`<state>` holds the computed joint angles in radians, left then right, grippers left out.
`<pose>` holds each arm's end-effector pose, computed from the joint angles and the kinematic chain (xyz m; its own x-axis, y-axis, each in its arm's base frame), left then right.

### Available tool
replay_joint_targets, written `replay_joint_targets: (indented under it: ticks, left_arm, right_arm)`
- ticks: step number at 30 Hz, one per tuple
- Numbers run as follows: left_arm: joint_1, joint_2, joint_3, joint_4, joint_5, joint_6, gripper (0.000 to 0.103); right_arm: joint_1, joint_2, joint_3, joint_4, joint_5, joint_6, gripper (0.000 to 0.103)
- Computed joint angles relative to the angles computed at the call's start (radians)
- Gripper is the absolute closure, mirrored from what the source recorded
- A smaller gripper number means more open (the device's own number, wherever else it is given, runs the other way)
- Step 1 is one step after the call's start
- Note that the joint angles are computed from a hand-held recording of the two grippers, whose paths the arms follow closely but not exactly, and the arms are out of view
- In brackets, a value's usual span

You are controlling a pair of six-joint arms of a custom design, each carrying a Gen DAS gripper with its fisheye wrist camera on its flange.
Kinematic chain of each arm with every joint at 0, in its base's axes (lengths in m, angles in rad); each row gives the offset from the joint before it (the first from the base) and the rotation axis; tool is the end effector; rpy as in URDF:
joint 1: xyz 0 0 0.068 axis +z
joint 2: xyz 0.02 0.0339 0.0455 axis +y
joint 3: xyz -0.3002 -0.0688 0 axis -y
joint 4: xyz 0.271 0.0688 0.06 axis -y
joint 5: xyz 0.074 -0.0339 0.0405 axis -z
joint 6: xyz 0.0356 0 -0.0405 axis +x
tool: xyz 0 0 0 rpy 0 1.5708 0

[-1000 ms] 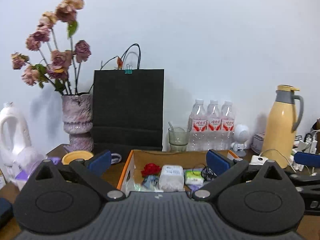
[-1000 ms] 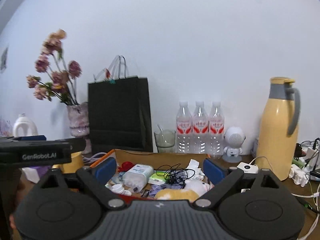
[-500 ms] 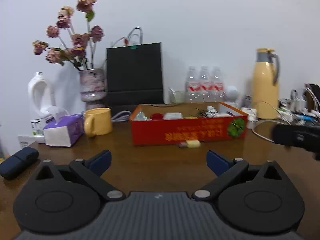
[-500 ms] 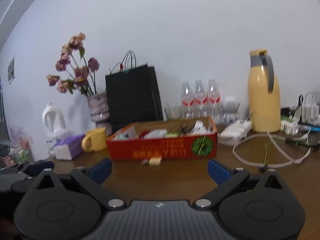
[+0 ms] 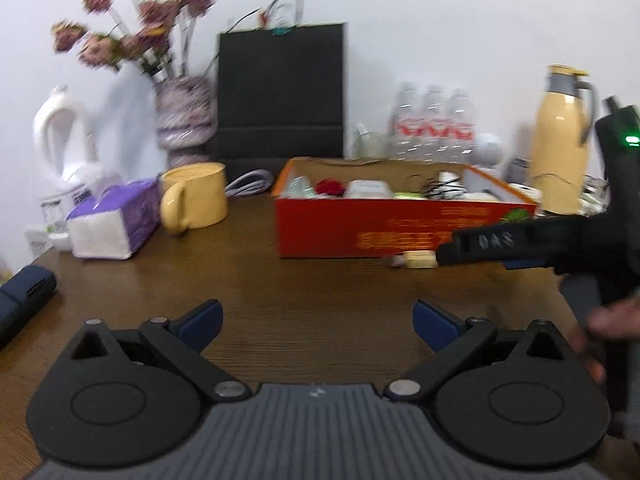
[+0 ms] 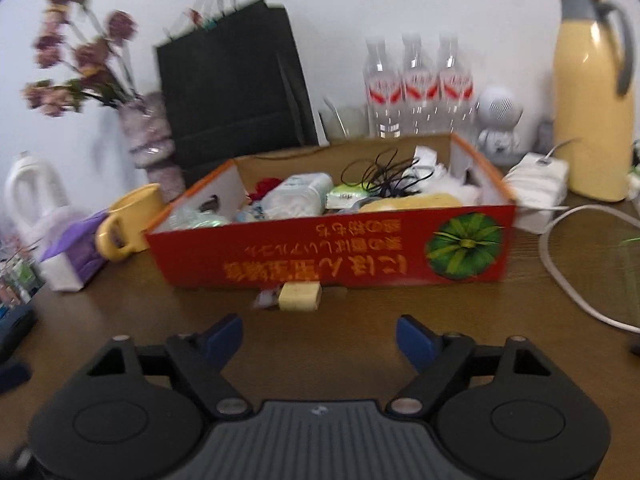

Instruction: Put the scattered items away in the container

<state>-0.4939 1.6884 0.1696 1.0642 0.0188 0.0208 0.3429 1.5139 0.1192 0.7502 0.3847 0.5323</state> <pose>0.2002 -0.1085 0.0960 -0.3764 0.2263 -0.8984 0.4968 0.8678 0.0104 0.1882 0.0530 0.0926 -0.5023 0.3202 -0.8032 0.2621 0.9416 0.2114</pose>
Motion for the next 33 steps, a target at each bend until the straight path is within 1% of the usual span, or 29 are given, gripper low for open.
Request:
replay_joint_targets:
  ticks: [2, 4, 6, 7, 8, 9, 10, 11, 12, 14, 17, 19, 20, 21, 22, 23, 25, 26, 27, 28, 30, 31, 32, 33]
  left_arm:
    - [0.033, -0.001, 0.032, -0.047, 0.014, -0.015, 0.0]
    - [0.061, 0.004, 0.059, -0.073, 0.03, -0.019, 0.0]
    - [0.071, 0.017, 0.079, -0.079, 0.028, -0.023, 0.0]
    - [0.076, 0.023, 0.09, -0.088, 0.031, -0.023, 0.0]
    - [0.08, 0.03, 0.099, -0.093, 0.036, -0.022, 0.0]
    - [0.08, 0.035, 0.109, -0.101, 0.035, -0.022, 0.0]
    - [0.078, 0.036, 0.115, -0.107, 0.034, -0.022, 0.0]
    - [0.078, 0.038, 0.119, -0.107, 0.037, -0.021, 0.0]
    - [0.075, 0.04, 0.124, -0.108, 0.038, -0.02, 0.0]
    - [0.063, 0.046, 0.137, -0.11, 0.033, -0.021, 0.0]
    - [0.033, 0.064, 0.169, -0.112, 0.02, -0.018, 0.0]
    - [0.01, 0.085, 0.201, -0.119, 0.015, -0.009, 0.0]
    - [0.001, 0.095, 0.218, -0.128, 0.015, -0.004, 0.0]
    - [-0.007, 0.101, 0.244, -0.161, 0.023, 0.003, 0.0]
    - [-0.008, 0.108, 0.268, -0.193, 0.041, 0.007, 0.0]
    - [-0.007, 0.12, 0.294, -0.222, 0.073, 0.008, 0.0]
    - [-0.007, 0.14, 0.35, -0.291, 0.127, 0.016, 0.0]
    - [-0.007, 0.156, 0.381, -0.322, 0.152, 0.025, 0.004]
    - [-0.019, 0.17, 0.413, -0.352, 0.147, 0.03, 0.011]
    - [-0.033, 0.185, 0.444, -0.378, 0.133, 0.039, 0.013]
    - [-0.054, 0.223, 0.504, -0.419, 0.133, 0.054, 0.023]
    - [-0.063, 0.243, 0.532, -0.438, 0.137, 0.056, 0.027]
    - [-0.073, 0.263, 0.557, -0.455, 0.136, 0.051, 0.033]
    - [-0.082, 0.284, 0.586, -0.477, 0.128, 0.04, 0.039]
  right_arm:
    - [-0.035, 0.094, 0.069, 0.026, -0.036, -0.022, 0.027]
    - [-0.03, 0.16, 0.13, 0.014, -0.018, -0.038, 0.029]
    - [-0.017, 0.218, 0.172, 0.01, 0.005, -0.033, 0.039]
    - [-0.011, 0.235, 0.188, -0.006, 0.018, -0.023, 0.05]
    - [-0.006, 0.251, 0.2, -0.013, 0.029, -0.01, 0.053]
    - [0.002, 0.265, 0.201, 0.005, 0.047, -0.001, 0.053]
    - [0.012, 0.264, 0.21, -0.012, 0.075, -0.003, 0.055]
    - [0.019, 0.262, 0.217, -0.025, 0.098, -0.01, 0.061]
    - [0.017, 0.26, 0.223, -0.036, 0.102, -0.015, 0.062]
    - [0.006, 0.26, 0.215, -0.021, 0.074, -0.028, 0.068]
    - [0.027, 0.246, 0.207, -0.028, 0.09, -0.088, 0.072]
    - [0.025, 0.227, 0.192, -0.03, 0.069, -0.112, 0.074]
    - [0.014, 0.213, 0.174, -0.019, 0.039, -0.117, 0.076]
    - [-0.003, 0.202, 0.155, 0.001, 0.004, -0.121, 0.076]
    - [-0.022, 0.191, 0.137, 0.017, -0.034, -0.119, 0.081]
    - [-0.039, 0.185, 0.123, 0.026, -0.055, -0.116, 0.095]
    - [-0.08, 0.199, 0.088, 0.095, -0.087, -0.134, 0.098]
    - [-0.11, 0.191, 0.081, 0.089, -0.117, -0.131, 0.098]
    - [-0.142, 0.185, 0.063, 0.111, -0.149, -0.132, 0.099]
    - [-0.17, 0.175, 0.044, 0.129, -0.168, -0.139, 0.098]
    - [-0.216, 0.152, 0.008, 0.159, -0.187, -0.158, 0.098]
    - [-0.249, 0.142, -0.013, 0.185, -0.212, -0.168, 0.097]
    - [-0.283, 0.138, -0.031, 0.209, -0.241, -0.173, 0.094]
    - [-0.319, 0.14, -0.053, 0.244, -0.27, -0.17, 0.093]
